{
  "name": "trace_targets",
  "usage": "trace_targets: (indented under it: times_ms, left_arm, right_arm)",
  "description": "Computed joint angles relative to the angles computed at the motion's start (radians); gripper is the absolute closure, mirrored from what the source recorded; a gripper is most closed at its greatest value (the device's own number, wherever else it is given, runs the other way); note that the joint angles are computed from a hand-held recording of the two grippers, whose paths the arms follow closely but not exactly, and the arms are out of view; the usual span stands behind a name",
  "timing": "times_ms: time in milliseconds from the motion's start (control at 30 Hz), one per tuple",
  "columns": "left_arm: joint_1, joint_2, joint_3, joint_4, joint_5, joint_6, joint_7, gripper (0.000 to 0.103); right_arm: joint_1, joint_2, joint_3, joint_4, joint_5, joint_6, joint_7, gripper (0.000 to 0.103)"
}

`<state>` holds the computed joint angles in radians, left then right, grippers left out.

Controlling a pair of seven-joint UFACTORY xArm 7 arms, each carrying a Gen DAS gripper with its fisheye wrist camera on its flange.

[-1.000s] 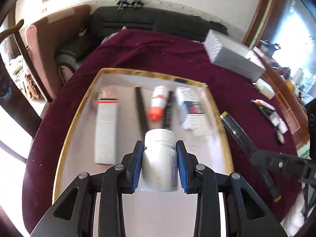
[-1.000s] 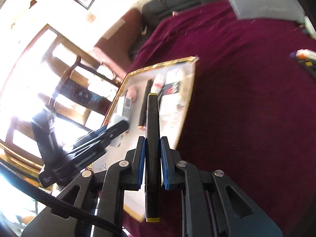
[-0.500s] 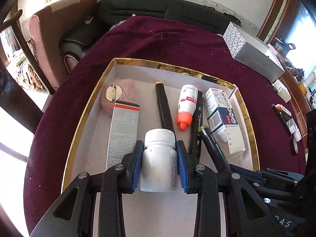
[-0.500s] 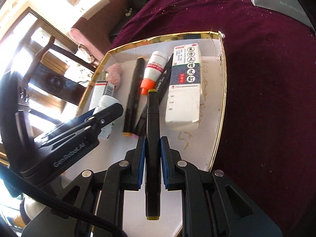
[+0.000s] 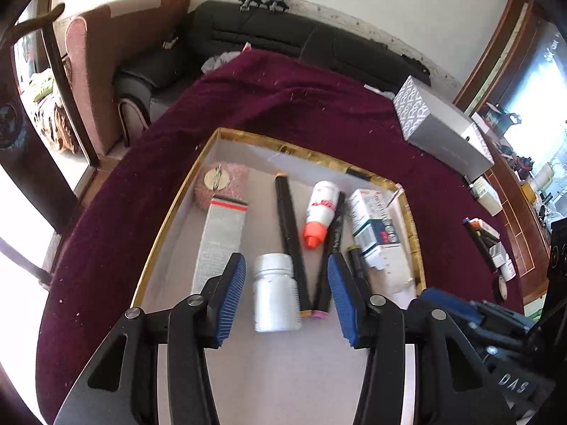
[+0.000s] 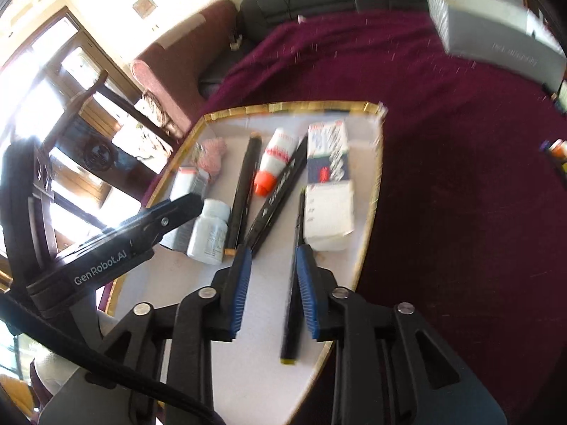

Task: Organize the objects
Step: 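Place the white bottle and the black marker into the white tray, then grasp a purple-capped black marker with the left tool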

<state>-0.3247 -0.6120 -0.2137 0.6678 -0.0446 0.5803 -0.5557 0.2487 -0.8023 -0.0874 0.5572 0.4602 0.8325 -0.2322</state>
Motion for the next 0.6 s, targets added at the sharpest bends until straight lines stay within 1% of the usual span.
trace_targets:
  times_ms: [33, 67, 100, 133, 167, 200, 233, 267, 300, 333, 367, 400, 433, 500, 600]
  left_arm:
    - [-0.001, -0.016, -0.010, 0.000, 0.004, -0.004, -0.008, 0.055]
    - [-0.003, -0.032, -0.019, 0.002, 0.007, -0.011, -0.015, 0.054]
    - [-0.006, -0.052, -0.036, 0.006, 0.011, -0.019, -0.030, 0.053]
    - [-0.013, -0.066, -0.046, 0.008, 0.013, -0.030, -0.038, 0.052]
    - [-0.018, -0.078, -0.058, 0.013, 0.016, -0.040, -0.047, 0.050]
    - [-0.025, -0.089, -0.077, 0.022, 0.021, -0.055, -0.058, 0.045]
    - [-0.030, -0.093, -0.091, 0.030, 0.023, -0.067, -0.071, 0.042]
    - [-0.044, -0.095, -0.101, 0.037, 0.019, -0.085, -0.080, 0.042]
    - [-0.061, -0.090, -0.106, 0.044, 0.012, -0.106, -0.086, 0.040]
    - [-0.088, -0.077, -0.109, 0.051, -0.003, -0.133, -0.089, 0.039]
    - [-0.120, -0.057, -0.112, 0.059, -0.020, -0.158, -0.089, 0.039]
    - [-0.143, -0.039, -0.107, 0.068, -0.030, -0.170, -0.084, 0.039]
    - [-0.179, -0.010, -0.103, 0.079, -0.049, -0.188, -0.073, 0.039]
    - [-0.230, 0.053, -0.108, 0.102, -0.072, -0.206, -0.060, 0.039]
    - [-0.272, 0.120, -0.112, 0.131, -0.087, -0.197, -0.046, 0.039]
  right_arm:
    - [-0.013, -0.032, -0.004, -0.006, -0.014, 0.000, -0.007, 0.067]
    - [-0.028, -0.064, -0.005, -0.010, -0.032, -0.005, -0.014, 0.060]
    - [-0.050, -0.109, -0.010, -0.019, -0.057, -0.016, -0.026, 0.056]
    - [-0.070, -0.147, -0.012, -0.029, -0.079, -0.037, -0.035, 0.056]
    - [-0.101, -0.197, -0.013, -0.046, -0.112, -0.074, -0.048, 0.052]
    - [-0.146, -0.257, -0.010, -0.070, -0.155, -0.131, -0.061, 0.036]
    - [-0.184, -0.299, -0.009, -0.093, -0.194, -0.190, -0.068, 0.024]
    - [-0.220, -0.341, -0.026, -0.124, -0.228, -0.268, -0.085, 0.006]
    - [-0.265, -0.361, -0.059, -0.131, -0.220, -0.304, -0.136, 0.000]
    - [-0.288, -0.345, -0.090, -0.114, -0.234, -0.299, -0.146, 0.000]
    - [-0.298, -0.302, -0.145, -0.073, -0.291, -0.251, -0.126, 0.000]
    - [-0.310, -0.221, -0.204, -0.002, -0.316, -0.161, -0.118, 0.000]
    - [-0.329, -0.152, -0.247, 0.048, -0.299, -0.103, -0.129, 0.000]
    - [-0.357, -0.010, -0.343, 0.132, -0.267, -0.033, -0.136, 0.002]
    - [-0.395, 0.145, -0.417, 0.205, -0.225, 0.021, -0.164, 0.007]
